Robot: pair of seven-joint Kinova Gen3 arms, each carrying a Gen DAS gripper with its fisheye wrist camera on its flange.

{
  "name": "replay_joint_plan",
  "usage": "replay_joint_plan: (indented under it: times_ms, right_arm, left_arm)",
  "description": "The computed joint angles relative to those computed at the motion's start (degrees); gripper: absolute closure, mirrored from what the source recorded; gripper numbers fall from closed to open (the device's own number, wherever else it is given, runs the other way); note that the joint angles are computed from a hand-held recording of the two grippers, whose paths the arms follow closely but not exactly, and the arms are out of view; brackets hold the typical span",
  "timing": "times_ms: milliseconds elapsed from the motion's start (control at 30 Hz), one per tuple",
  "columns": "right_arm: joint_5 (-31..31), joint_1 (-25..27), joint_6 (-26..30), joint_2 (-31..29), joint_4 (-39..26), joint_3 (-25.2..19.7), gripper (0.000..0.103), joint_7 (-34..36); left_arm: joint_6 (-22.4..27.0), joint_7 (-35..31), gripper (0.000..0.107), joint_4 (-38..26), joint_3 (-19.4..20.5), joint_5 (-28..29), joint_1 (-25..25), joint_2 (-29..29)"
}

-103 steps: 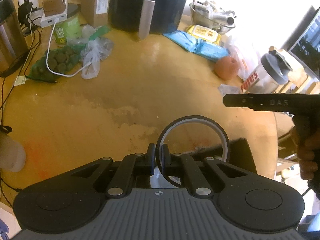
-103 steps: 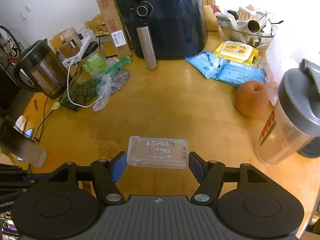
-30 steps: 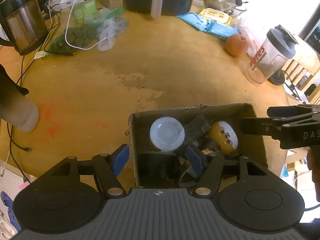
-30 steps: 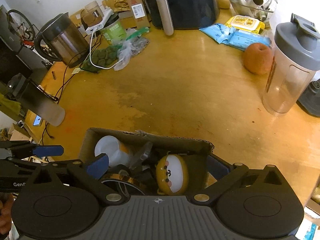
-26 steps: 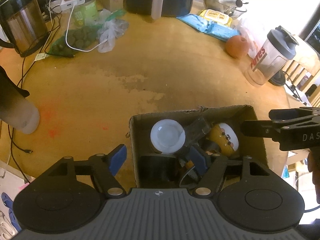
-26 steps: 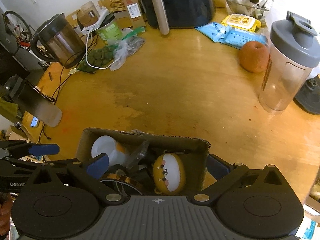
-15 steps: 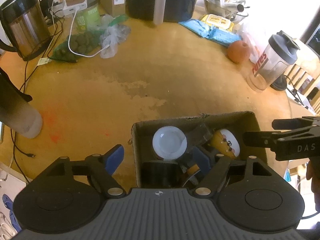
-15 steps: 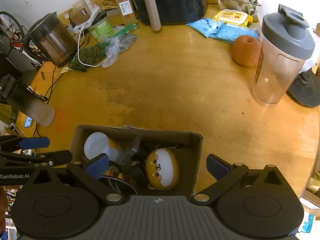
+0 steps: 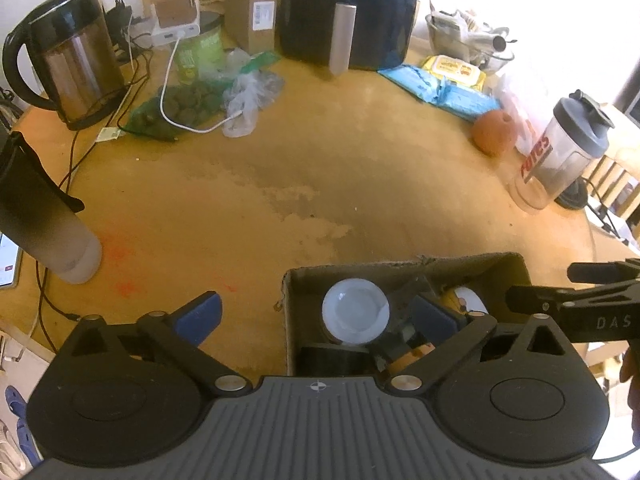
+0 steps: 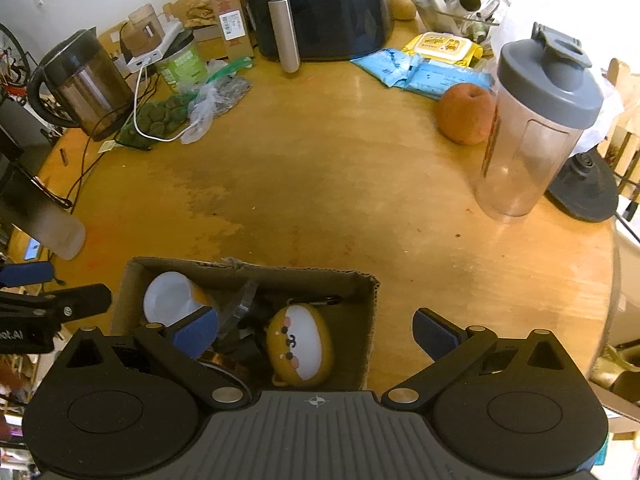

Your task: Organize rigid objects

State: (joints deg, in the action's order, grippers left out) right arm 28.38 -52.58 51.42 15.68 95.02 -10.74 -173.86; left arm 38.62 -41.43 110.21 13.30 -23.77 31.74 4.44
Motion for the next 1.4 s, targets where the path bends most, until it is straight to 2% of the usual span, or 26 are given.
replay_joint_plan:
  times_ms: [333,633,900,1200,1400]
  right_arm:
    - [1.42,-2.29,7.28,2.20,-3.62,0.07,0.000,0.59]
    - [-0.33,-3.12,12.43,3.50,-6.68,-0.05,0.000,2.81]
    - [-3.21,-2.78,13.42,3.40,-7.49,-0.35,0.000,3.96]
    - [-8.93,-1.17,13.21,4.26,-8.09,-1.08,0.000,7.97]
    - [-12.42,-0.21,12.63,4.40,-7.90,-1.01,0.000,10.12]
  left_arm:
    - [-0.04,-0.49,0.004,0.00,0.29,-0.42,0.31,-0.02]
    - [4.84,-2.52,0.004,-2.77,0.27,0.75,1.24,1.54]
    - [9.78,-8.47,0.005,-5.76,0.26,6.32,0.62,2.60]
    - [14.74,-10.35,0.005,-7.78,-0.17,9.69,0.87,4.21]
    - [15.78,-11.26,0.005,-7.61,-0.30,12.27,0.72,4.74]
